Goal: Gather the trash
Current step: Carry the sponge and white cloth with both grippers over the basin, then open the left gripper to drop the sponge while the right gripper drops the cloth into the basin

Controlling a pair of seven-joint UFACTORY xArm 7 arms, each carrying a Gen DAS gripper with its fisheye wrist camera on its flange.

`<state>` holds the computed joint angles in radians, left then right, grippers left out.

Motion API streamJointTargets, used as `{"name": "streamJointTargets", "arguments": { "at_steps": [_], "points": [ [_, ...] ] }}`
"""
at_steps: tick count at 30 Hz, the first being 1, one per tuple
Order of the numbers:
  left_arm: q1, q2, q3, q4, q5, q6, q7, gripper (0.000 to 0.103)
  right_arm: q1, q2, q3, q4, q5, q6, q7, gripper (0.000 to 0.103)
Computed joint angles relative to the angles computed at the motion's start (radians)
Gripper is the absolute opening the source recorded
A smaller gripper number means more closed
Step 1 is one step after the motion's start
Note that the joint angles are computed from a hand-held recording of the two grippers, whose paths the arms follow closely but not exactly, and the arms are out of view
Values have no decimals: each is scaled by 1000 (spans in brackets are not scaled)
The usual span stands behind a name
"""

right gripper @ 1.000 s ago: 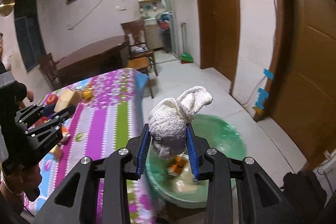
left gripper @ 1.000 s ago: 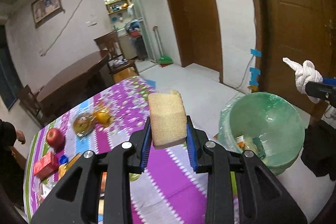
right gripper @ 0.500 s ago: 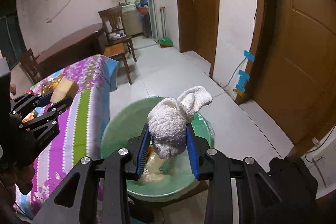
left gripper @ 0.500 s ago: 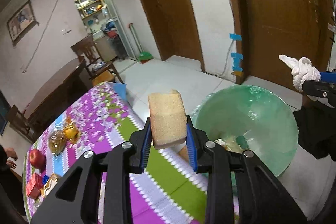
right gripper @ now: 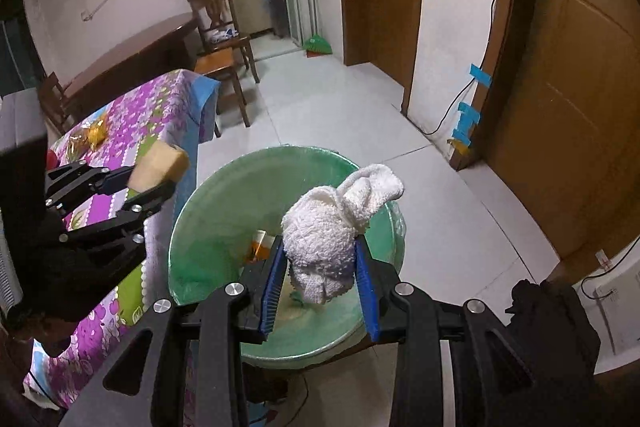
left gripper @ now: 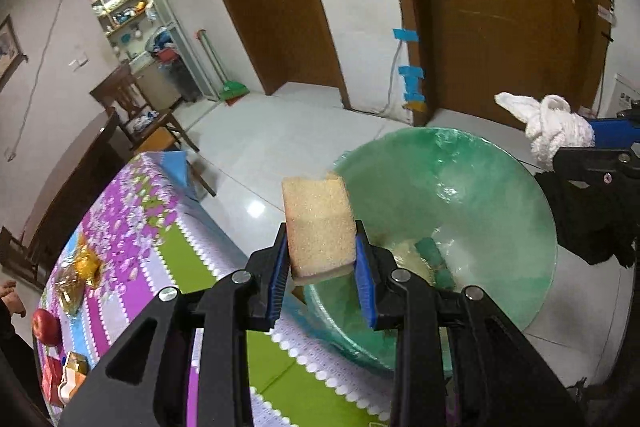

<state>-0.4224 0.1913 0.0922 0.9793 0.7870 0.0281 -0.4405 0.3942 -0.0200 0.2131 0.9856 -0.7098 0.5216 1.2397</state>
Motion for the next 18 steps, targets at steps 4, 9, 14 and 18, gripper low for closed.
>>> {"name": "streamJointTargets", "arguments": {
  "at_steps": [4,9,14,18],
  "points": [
    [40,21,-58,5,-114,10,112,29,3,20,-4,17,22,4,-27,35],
    [18,35,-49,9,-168,13,162,29,6,40,-14,26,79,2,-90,35],
    [-6,46,-31,16,-191,20,185,29,13,79,-27,53,152,-10,-175,35],
    [-12,56,-26,23,-208,21,200,29,20,101,-41,59,180,-31,-212,36]
  ]
}}
